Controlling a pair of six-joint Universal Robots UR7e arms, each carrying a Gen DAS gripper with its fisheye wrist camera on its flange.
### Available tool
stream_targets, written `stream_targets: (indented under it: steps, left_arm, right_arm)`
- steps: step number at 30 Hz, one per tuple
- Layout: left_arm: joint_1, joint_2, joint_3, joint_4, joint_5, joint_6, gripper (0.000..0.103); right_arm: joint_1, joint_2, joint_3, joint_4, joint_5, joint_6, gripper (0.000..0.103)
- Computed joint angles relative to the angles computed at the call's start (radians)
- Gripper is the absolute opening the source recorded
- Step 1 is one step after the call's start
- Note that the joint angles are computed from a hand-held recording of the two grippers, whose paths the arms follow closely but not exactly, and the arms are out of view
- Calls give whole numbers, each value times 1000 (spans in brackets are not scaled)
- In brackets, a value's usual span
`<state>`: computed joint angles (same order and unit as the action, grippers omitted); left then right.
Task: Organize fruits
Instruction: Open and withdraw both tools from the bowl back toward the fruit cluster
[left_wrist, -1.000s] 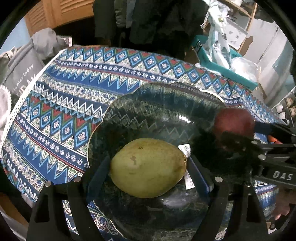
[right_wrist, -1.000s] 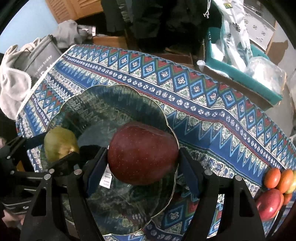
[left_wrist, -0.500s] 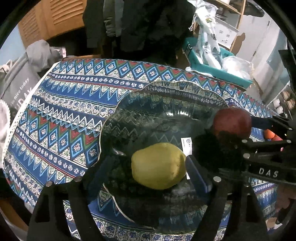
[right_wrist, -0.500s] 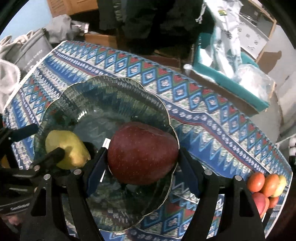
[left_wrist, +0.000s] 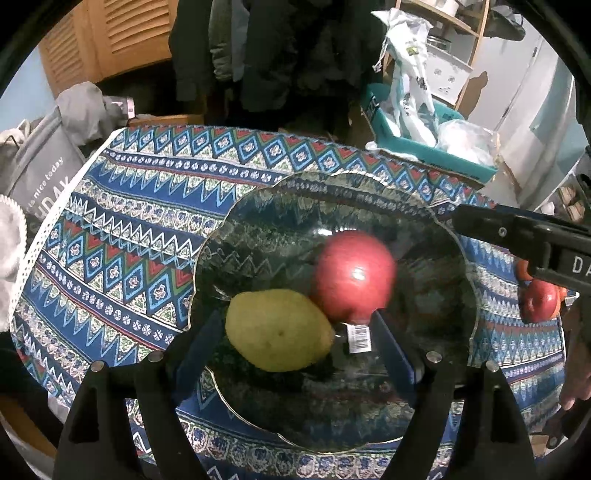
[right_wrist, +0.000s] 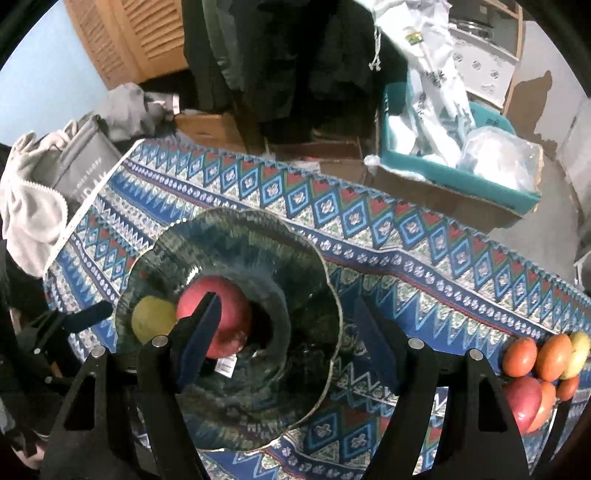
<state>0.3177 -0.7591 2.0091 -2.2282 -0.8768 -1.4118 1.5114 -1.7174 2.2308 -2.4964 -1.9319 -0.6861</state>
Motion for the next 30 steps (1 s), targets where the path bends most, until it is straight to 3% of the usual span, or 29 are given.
stream_targets:
  steps: [9, 20, 30]
  left_arm:
    - [-35, -3, -39, 4, 21, 14, 85]
    - [-73, 22, -117, 30, 54, 59, 89]
    - [-107, 73, -211, 47, 75, 123, 95]
  right_arm:
    - [25, -51, 2, -54, -59, -24, 76]
    - [26, -162, -30, -30, -50, -40, 76]
    - [-15, -258, -79, 4, -18, -59, 76]
